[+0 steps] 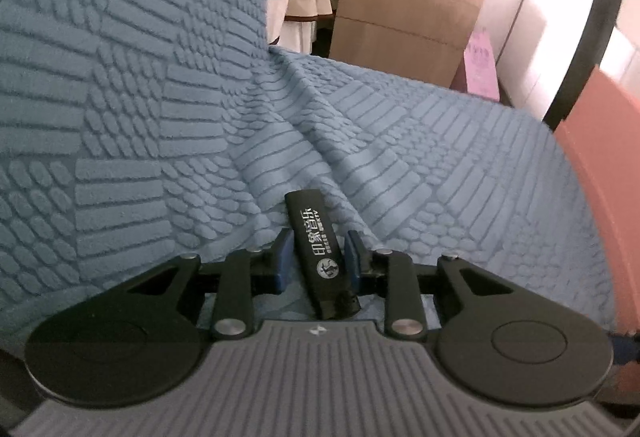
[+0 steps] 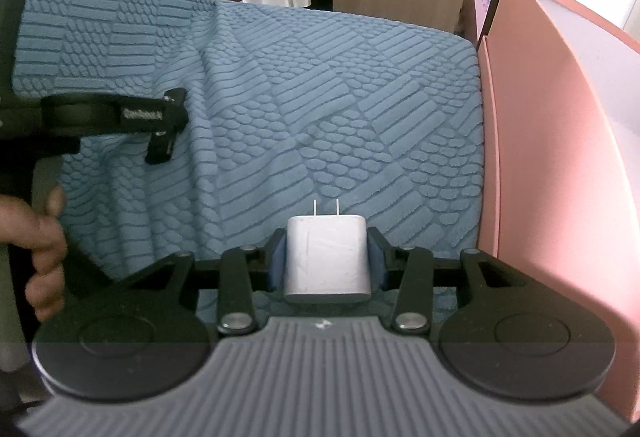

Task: Organize rigid objects
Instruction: 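Lift the USB stick with the left tool while the right tool lifts the cube charger, then carry the USB stick and cube charger with both tools over the pink box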

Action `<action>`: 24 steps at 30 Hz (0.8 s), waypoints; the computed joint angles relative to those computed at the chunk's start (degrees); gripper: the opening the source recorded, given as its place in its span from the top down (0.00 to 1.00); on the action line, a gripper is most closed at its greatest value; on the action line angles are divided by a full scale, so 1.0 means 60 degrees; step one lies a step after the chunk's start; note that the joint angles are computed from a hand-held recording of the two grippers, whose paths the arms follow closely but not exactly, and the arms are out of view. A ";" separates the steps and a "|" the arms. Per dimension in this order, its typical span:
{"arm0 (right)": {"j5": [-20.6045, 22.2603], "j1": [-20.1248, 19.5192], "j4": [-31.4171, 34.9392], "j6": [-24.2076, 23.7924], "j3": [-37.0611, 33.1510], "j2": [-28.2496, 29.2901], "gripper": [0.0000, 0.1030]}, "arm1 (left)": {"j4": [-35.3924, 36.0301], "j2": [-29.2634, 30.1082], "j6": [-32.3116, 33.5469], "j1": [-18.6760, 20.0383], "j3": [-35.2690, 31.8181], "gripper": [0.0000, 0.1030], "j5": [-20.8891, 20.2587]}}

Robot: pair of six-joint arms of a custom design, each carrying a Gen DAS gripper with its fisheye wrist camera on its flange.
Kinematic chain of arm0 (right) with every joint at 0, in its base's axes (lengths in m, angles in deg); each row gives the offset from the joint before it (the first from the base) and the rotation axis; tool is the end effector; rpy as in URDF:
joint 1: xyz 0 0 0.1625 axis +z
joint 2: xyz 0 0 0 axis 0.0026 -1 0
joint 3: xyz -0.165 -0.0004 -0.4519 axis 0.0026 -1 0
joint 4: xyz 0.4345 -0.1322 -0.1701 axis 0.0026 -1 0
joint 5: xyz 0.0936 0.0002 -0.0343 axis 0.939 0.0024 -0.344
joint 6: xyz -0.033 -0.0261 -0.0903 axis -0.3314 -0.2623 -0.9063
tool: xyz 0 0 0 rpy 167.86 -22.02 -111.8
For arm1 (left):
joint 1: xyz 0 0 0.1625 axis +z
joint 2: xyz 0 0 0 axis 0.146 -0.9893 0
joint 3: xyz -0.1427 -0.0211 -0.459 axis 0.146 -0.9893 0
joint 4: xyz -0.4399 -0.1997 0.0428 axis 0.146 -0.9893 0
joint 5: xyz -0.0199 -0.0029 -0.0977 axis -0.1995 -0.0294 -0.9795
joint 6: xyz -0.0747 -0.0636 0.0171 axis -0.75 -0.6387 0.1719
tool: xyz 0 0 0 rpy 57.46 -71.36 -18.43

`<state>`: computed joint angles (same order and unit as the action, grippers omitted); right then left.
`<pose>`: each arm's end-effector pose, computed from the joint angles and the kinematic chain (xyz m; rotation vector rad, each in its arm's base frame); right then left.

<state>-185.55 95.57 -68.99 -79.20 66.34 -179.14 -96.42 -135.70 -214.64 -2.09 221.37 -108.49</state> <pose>0.1270 -0.2829 0.2333 1.2003 -2.3633 0.2802 -0.2393 -0.2250 0.0107 -0.4097 1.9899 -1.1104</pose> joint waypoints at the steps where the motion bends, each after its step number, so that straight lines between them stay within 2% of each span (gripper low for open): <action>1: 0.0013 -0.0006 -0.0066 -0.0031 0.0013 0.0016 0.56 | -0.0002 -0.0031 -0.0075 -0.0020 0.0020 0.71 -0.0034; 10: 0.0108 0.0065 -0.0325 0.0292 -0.0002 0.0107 0.56 | -0.0141 -0.0490 -0.0698 -0.0376 0.0222 0.74 -0.0278; 17: 0.0339 0.0133 -0.0263 0.0604 -0.0093 0.0040 0.56 | 0.0438 -0.0842 -0.1087 -0.0942 0.0058 0.74 -0.0180; 24: 0.0476 0.0333 0.0038 0.1032 -0.0189 -0.0121 0.56 | 0.0163 -0.1062 -0.1008 -0.1293 0.0063 0.74 -0.0254</action>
